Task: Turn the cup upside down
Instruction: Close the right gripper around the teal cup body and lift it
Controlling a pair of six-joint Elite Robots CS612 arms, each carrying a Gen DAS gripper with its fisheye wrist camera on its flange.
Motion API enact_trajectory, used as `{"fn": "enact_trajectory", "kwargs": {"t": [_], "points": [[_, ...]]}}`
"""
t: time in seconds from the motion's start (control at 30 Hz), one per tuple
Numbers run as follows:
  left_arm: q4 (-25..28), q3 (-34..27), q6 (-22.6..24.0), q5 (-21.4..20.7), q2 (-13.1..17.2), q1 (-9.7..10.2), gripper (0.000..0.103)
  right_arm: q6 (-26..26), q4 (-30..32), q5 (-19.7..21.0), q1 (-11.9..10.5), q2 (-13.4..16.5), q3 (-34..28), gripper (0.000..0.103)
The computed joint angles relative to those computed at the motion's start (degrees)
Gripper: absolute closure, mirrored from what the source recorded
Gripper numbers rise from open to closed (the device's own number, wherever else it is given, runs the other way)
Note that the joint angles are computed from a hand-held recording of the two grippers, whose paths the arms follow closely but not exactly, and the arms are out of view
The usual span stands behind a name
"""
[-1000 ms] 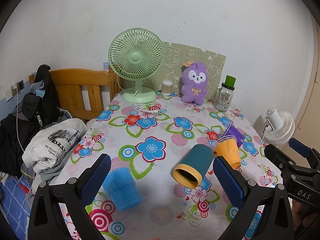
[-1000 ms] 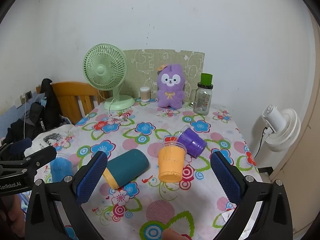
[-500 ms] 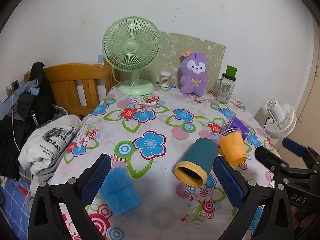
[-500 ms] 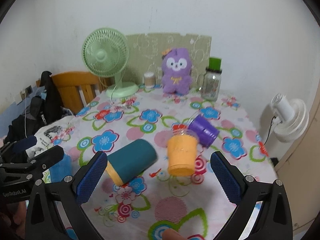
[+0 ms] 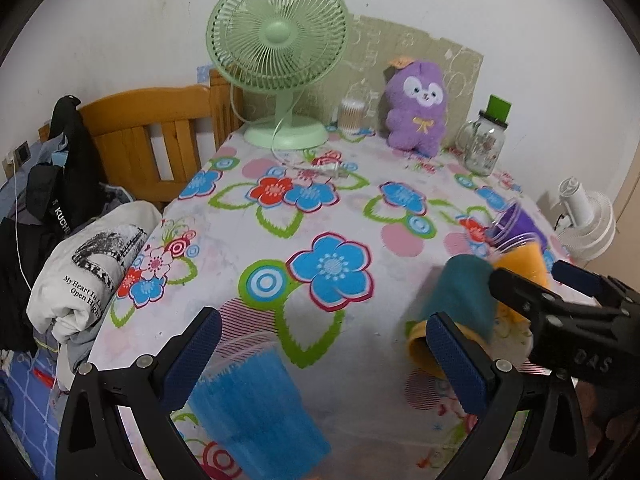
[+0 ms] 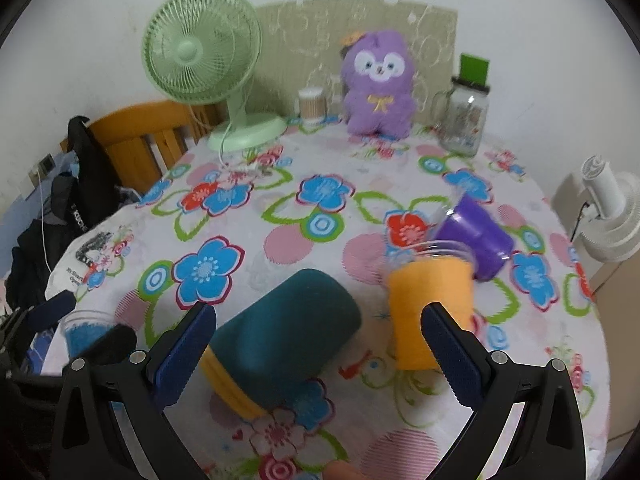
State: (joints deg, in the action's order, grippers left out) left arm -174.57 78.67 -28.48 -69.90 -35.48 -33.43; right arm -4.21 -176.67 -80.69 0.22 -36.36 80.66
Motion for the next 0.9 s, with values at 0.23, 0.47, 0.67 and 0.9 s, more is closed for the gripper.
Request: {"fn": "enact_trajectory", "kwargs": {"t": [0.23, 0.47, 0.67, 0.9], "points": [[2.08, -0.99, 0.44, 1.98, 0.67, 0.14, 0.0, -1.87, 9.71, -0.2, 1.04, 2.78, -5.78, 0.0], [2.26, -1.22, -0.18, 1.15, 0.88, 0.54, 0.0, -3.51, 17.14, 1.29, 1.27, 4.37, -9.18, 0.001], [1.8, -0.35, 0.13, 1.58, 0.46, 0.23, 0.0, -4.93, 16.96, 1.6, 1.42, 4.38, -9.14, 0.011], [0.16, 1.58, -1.56, 1.44, -0.6, 0.13, 0.0, -6.77, 18.44, 10.14, 0.37, 3.56, -8.07, 0.028]]}}
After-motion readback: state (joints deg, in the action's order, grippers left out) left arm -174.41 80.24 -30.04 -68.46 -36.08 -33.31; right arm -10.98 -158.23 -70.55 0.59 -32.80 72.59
